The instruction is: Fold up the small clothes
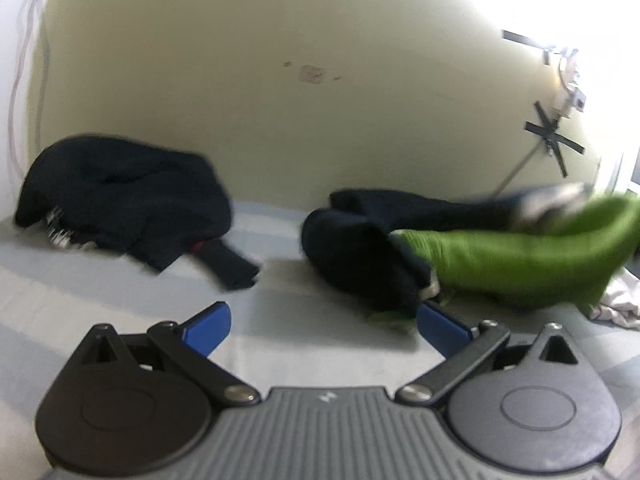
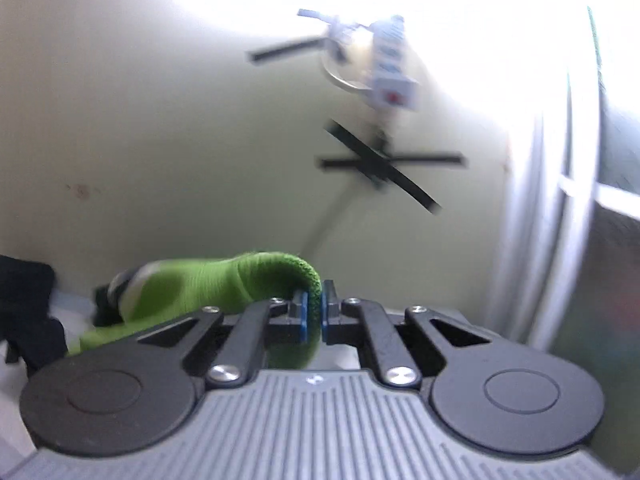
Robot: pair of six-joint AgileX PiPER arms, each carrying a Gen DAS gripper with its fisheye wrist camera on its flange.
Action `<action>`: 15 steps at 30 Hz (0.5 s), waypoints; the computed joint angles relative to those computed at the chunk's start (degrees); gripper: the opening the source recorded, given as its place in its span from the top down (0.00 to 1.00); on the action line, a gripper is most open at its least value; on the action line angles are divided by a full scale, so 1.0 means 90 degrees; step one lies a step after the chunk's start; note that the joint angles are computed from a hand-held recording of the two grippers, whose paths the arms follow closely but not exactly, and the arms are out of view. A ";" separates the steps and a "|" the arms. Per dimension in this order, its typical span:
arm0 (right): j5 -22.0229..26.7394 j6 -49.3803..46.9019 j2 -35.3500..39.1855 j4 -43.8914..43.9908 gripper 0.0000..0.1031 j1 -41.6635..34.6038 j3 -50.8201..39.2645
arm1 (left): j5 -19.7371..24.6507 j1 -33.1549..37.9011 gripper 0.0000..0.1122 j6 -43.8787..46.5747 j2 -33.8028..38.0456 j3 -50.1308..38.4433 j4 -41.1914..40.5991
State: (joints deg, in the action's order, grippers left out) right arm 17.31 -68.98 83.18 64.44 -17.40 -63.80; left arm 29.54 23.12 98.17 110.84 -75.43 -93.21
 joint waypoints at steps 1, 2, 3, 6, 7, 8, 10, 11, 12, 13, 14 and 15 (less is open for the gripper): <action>0.0004 -0.0346 -0.0038 0.0241 0.91 -0.0036 0.0212 | -0.0047 -0.0081 0.09 0.0173 -0.0045 0.0017 -0.0093; -0.0237 -0.0886 -0.0229 0.0738 0.91 -0.0032 0.0679 | -0.0100 -0.0166 0.09 0.0217 -0.0099 0.0026 -0.0050; -0.0615 -0.1290 -0.0400 0.1127 0.91 0.0042 0.1113 | -0.0164 -0.0253 0.09 0.0006 -0.0115 -0.0069 0.0203; -0.0956 -0.1455 -0.0735 0.1518 0.91 0.0638 0.1760 | 0.0184 -0.0338 0.09 -0.1540 -0.0074 -0.0475 0.1591; -0.0926 -0.1811 -0.0857 0.1894 0.91 0.0665 0.2034 | 0.0371 -0.0361 0.09 -0.1943 -0.0053 -0.0601 0.1911; -0.0952 -0.2407 -0.0889 0.2487 0.91 0.0721 0.2210 | 0.0583 -0.0378 0.09 -0.2320 -0.0007 -0.0760 0.2197; -0.0972 -0.3315 -0.0715 0.3435 0.91 0.0772 0.2260 | 0.1078 -0.0457 0.08 -0.3161 0.0197 -0.1227 0.2734; -0.0826 -0.3605 -0.0827 0.3750 0.91 0.0646 0.2482 | 0.1366 -0.0497 0.09 -0.3529 0.0357 -0.1510 0.2917; -0.0745 -0.3640 -0.0823 0.3825 0.91 0.0616 0.2553 | 0.1635 -0.0551 0.08 -0.3906 0.0552 -0.1841 0.3077; -0.0519 -0.3445 -0.0606 0.3656 0.91 0.0426 0.2370 | 0.1739 -0.0685 0.09 -0.4294 0.0717 -0.2137 0.3257; -0.0342 -0.3039 -0.0518 0.3317 0.91 0.0322 0.2277 | 0.1698 -0.0895 0.08 -0.4718 0.0828 -0.2357 0.3461; -0.0141 -0.2827 -0.0556 0.3184 0.92 0.0216 0.2295 | 0.1716 -0.1085 0.09 -0.5141 0.1026 -0.2661 0.3683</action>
State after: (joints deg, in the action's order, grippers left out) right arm 16.04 -94.42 78.18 93.10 -15.46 -43.15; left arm 44.98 13.35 51.91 120.07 -99.38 -60.06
